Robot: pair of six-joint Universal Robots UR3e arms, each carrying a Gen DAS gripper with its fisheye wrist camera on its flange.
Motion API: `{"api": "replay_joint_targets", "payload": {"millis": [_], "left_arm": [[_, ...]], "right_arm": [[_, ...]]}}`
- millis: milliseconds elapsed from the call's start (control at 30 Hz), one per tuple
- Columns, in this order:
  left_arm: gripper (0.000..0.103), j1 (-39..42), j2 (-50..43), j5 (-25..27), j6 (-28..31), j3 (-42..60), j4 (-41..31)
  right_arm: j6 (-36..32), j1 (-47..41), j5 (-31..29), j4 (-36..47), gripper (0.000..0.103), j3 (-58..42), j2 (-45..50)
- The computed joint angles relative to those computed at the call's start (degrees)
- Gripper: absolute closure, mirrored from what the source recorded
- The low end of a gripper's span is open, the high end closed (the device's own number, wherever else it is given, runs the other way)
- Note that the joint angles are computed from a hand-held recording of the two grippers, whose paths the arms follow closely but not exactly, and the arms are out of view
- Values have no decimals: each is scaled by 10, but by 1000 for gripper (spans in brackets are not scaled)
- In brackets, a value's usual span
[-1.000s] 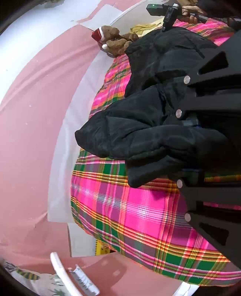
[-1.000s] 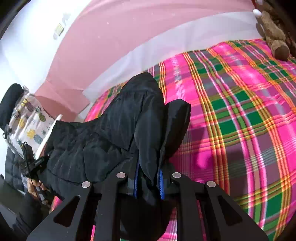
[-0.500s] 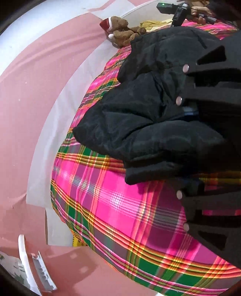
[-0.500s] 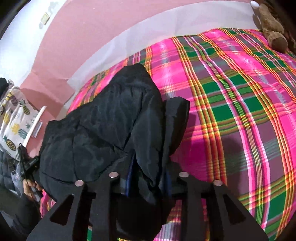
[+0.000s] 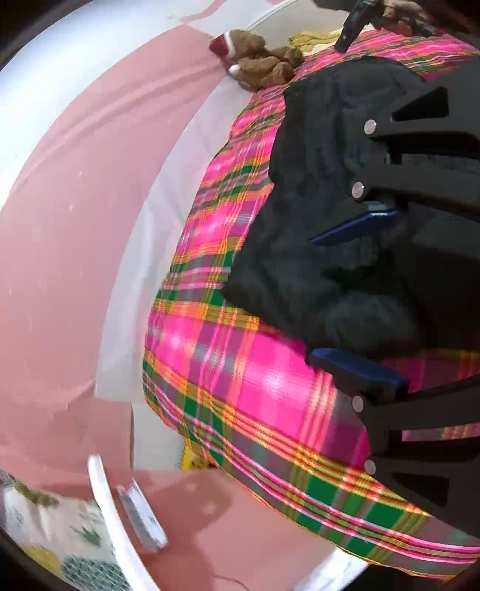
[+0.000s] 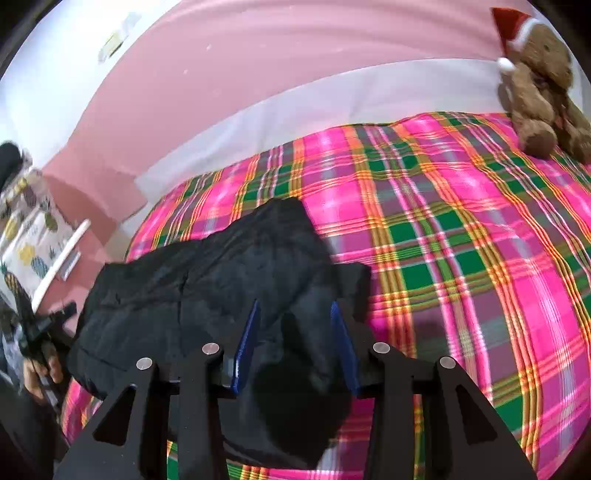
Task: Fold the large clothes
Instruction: 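Lay the folded edge down and open both tools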
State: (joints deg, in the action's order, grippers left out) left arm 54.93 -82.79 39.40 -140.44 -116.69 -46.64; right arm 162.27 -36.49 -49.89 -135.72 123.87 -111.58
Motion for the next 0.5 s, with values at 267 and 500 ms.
{"api": "replay_joint_targets", "payload": {"millis": [267, 500], "left_arm": [[42, -104, -90, 105, -77, 1, 155], [42, -57, -1, 77, -56, -60, 124]], "right_arm": [[45, 109, -116, -80, 62, -46, 145], [23, 80, -107, -53, 62, -7, 59]]}}
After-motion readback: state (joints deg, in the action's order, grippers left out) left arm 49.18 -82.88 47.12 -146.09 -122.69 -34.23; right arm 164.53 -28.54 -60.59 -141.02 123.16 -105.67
